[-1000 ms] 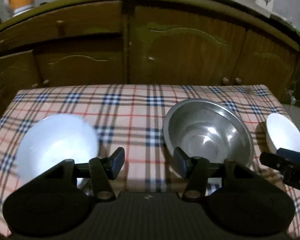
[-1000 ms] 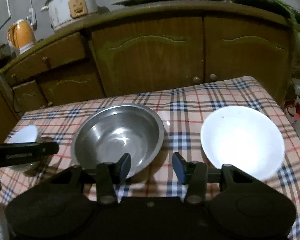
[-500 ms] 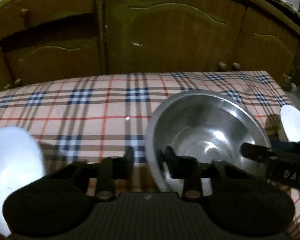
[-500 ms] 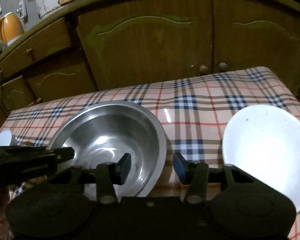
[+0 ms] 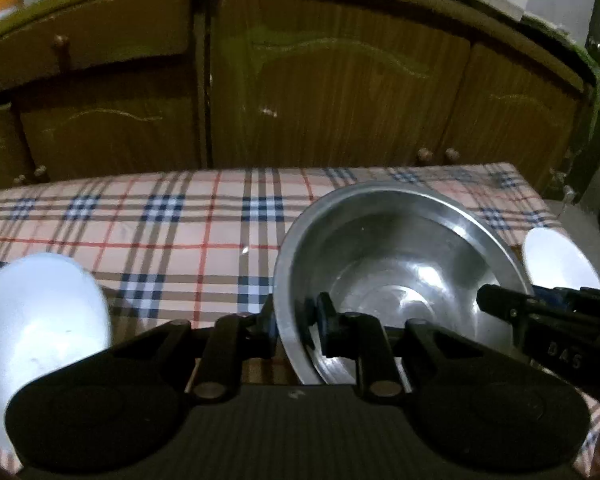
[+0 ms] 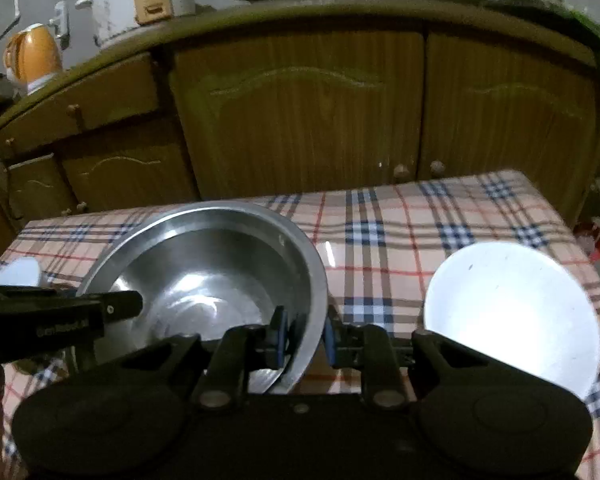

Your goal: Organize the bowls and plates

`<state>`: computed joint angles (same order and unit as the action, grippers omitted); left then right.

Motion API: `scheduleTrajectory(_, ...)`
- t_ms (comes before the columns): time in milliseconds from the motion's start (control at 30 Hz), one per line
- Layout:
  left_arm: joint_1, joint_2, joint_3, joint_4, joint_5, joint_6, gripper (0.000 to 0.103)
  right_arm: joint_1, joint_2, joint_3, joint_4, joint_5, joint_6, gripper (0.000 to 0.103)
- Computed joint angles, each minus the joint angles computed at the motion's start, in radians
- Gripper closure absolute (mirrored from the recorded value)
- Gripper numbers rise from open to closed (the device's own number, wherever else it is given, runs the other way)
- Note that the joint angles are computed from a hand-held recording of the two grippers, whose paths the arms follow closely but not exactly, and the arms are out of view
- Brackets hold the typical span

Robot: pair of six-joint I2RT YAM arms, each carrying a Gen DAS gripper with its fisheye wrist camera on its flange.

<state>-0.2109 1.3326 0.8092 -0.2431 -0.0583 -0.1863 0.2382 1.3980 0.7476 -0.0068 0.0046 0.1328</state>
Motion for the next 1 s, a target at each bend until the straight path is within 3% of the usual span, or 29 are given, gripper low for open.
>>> scheduleTrajectory(300, -0.141, -0.253, 0.000, -0.206, -0.132, -0.045, 0.083, -0.018, -0.336, -0.078, -0.193, -0.010, -0.018, 0.078)
scheduleTrajectory(533, -0.349, -0.440, -0.004, -0.403, -0.291, -0.174, 0.082, -0.023, -0.664, -0.112, -0.454, -0.001, -0.046, 0.077)
scheduleTrajectory(833, -0.737, -0.531, 0.024, -0.668, -0.573, -0.451, 0.082, 0.023, -1.003, -0.099, -0.795, 0.054, -0.021, 0.077)
scheduleTrajectory(1000, -0.927, -0.526, 0.022, -0.786, -0.679, -0.645, 0.081, 0.159, -1.149, -0.097, -0.952, 0.182, 0.052, 0.077)
